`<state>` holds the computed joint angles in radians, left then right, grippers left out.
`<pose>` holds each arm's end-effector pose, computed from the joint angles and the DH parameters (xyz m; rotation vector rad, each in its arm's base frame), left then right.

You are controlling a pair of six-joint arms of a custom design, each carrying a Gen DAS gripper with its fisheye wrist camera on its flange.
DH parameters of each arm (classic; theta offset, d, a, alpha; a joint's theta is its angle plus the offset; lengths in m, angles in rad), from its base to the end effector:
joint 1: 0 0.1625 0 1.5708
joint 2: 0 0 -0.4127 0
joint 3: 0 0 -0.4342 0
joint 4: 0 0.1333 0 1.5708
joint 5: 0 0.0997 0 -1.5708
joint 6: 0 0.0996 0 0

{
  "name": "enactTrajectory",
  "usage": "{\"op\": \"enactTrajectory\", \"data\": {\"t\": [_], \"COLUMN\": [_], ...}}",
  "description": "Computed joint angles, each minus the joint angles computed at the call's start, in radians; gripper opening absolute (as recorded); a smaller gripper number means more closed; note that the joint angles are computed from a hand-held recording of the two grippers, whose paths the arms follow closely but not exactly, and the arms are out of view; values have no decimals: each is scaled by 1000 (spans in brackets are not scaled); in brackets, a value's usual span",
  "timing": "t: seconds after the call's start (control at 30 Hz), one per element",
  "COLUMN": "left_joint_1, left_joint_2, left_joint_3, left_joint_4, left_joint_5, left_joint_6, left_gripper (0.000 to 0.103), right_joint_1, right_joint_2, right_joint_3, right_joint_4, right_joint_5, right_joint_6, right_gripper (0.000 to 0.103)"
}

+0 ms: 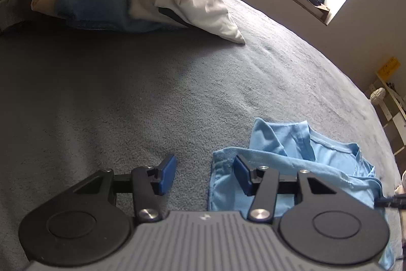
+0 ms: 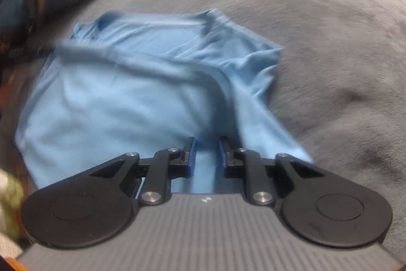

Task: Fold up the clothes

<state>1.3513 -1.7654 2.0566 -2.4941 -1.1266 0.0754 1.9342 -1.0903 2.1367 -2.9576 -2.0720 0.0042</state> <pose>0.0696 -0.4968 0.4291 0.1928 2.6099 -0.8937 0.2687 -0.4662 0.1036 0.3593 -2.6324 0.5727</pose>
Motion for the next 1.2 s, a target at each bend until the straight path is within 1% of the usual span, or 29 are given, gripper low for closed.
{"op": "enactTrajectory", "data": {"t": [0.03,0.07,0.1,0.13,0.17,0.27,0.3,0.43,0.5,0.6,0.73,0.83,0.87,0.93,1.0,1.03,1.07,1.1,1.13,1.17,1.2], "left_joint_1": [1,2,3,3,5,13,17,47,66,84,89,82,80,83,83,79,70,64,60,56,53], "left_joint_2": [0,-6,-13,-19,-27,-48,-52,-54,-47,-40,-25,-1,9,30,50,56,59,60,58,57,52], "left_joint_3": [-3,-2,-1,0,2,6,5,-20,-34,-45,-39,-34,-36,-47,-54,-50,-39,-30,-24,-17,-12], "left_joint_4": [1,2,3,4,8,27,34,94,123,133,98,59,53,52,54,44,23,8,-3,-15,-26], "left_joint_5": [-3,-4,-5,-5,-5,-12,-22,-91,-123,-144,-157,-164,-172,-202,-227,-226,-212,-200,-193,-187,-189], "left_joint_6": [-7,-12,-18,-24,-28,-43,-47,-21,7,26,63,105,120,150,175,191,213,231,232,233,228], "left_gripper": [52,52,52,52,53,54,55,58,60,60,60,60,60,53,38,36,30,21,16,9,7], "right_joint_1": [-3,2,3,1,-3,-16,-19,-57,-90,-136,-189,-208,-211,-207,-190,-182,-173,-165,-155,-142,-128], "right_joint_2": [0,3,-1,-12,-28,-82,-96,-140,-163,-173,-166,-145,-139,-128,-115,-108,-102,-95,-88,-79,-72], "right_joint_3": [7,12,21,33,46,96,112,171,185,194,194,183,178,166,155,149,143,137,132,128,125], "right_joint_4": [-91,-184,-262,-315,-342,-355,-353,-355,-317,-289,-282,-300,-307,-303,-292,-287,-281,-276,-272,-272,-276], "right_joint_5": [-15,-46,-59,-56,-47,-34,-39,-35,7,63,151,188,195,190,159,143,128,112,93,69,45], "right_joint_6": [21,21,8,6,12,56,78,151,180,196,193,187,186,177,157,147,137,127,116,104,92], "right_gripper": [18,20,24,27,30,34,39,45,49,50,51,51,51,50,46,44,37,25,19,11,4]}}
